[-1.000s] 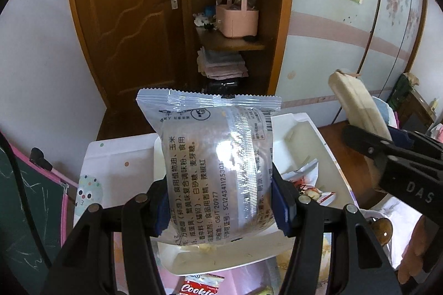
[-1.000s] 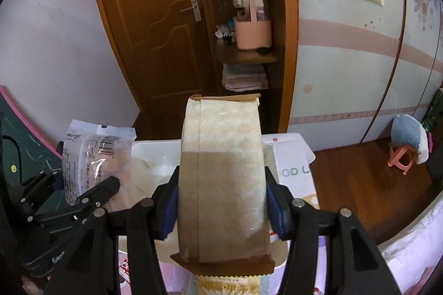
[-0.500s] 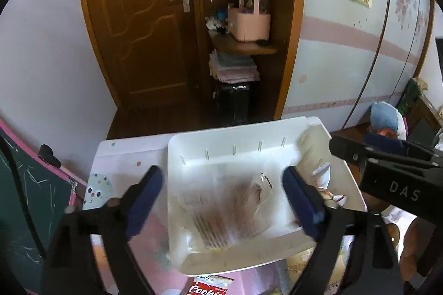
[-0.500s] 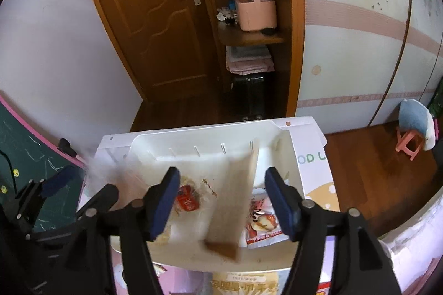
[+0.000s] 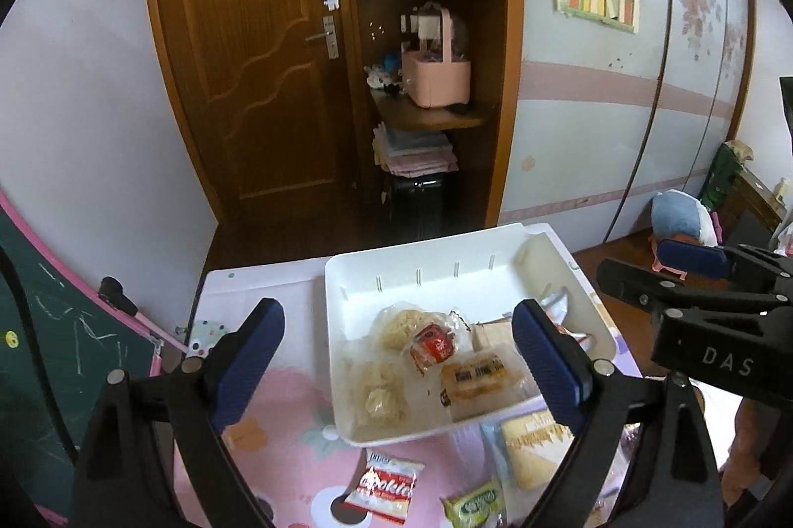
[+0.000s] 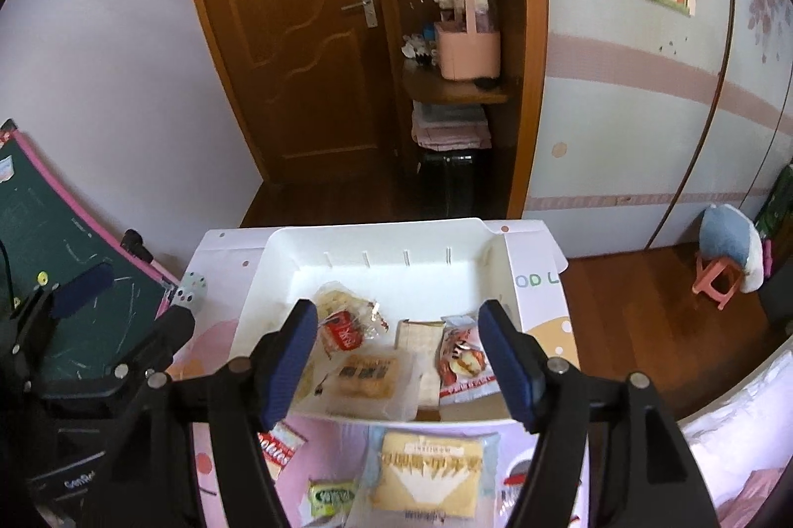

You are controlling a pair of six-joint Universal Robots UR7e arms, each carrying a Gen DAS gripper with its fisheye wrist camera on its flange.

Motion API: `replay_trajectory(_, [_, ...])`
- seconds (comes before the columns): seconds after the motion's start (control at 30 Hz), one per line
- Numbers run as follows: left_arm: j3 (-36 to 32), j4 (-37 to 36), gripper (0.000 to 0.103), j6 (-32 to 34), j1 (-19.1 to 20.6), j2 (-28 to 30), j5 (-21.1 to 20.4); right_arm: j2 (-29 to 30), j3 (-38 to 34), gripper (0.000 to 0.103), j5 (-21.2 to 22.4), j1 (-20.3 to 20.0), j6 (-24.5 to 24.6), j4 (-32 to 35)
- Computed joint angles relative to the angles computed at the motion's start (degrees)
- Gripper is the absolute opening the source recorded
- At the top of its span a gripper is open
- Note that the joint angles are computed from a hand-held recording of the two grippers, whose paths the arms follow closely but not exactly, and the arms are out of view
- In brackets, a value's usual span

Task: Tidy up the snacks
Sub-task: 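Move both tools back toward the remaining snacks on the table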

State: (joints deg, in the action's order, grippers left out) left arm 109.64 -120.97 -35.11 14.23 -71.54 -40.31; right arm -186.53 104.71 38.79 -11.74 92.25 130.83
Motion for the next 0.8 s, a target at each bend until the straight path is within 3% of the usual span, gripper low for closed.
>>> replay_trajectory(0.5, [5.7, 19.4, 0.095, -11.2, -12.0, -16.6, -3.7, -1.2, -2.3, 0.068, 10.5, 16.0, 10.2, -13.7])
replay_trajectory(0.8, [9.9, 24.7, 0.095, -14.1, -15.0, -23.2, -7.8, -1.8, 2.2, 0.068, 16.2, 20.9, 12.9, -17.0])
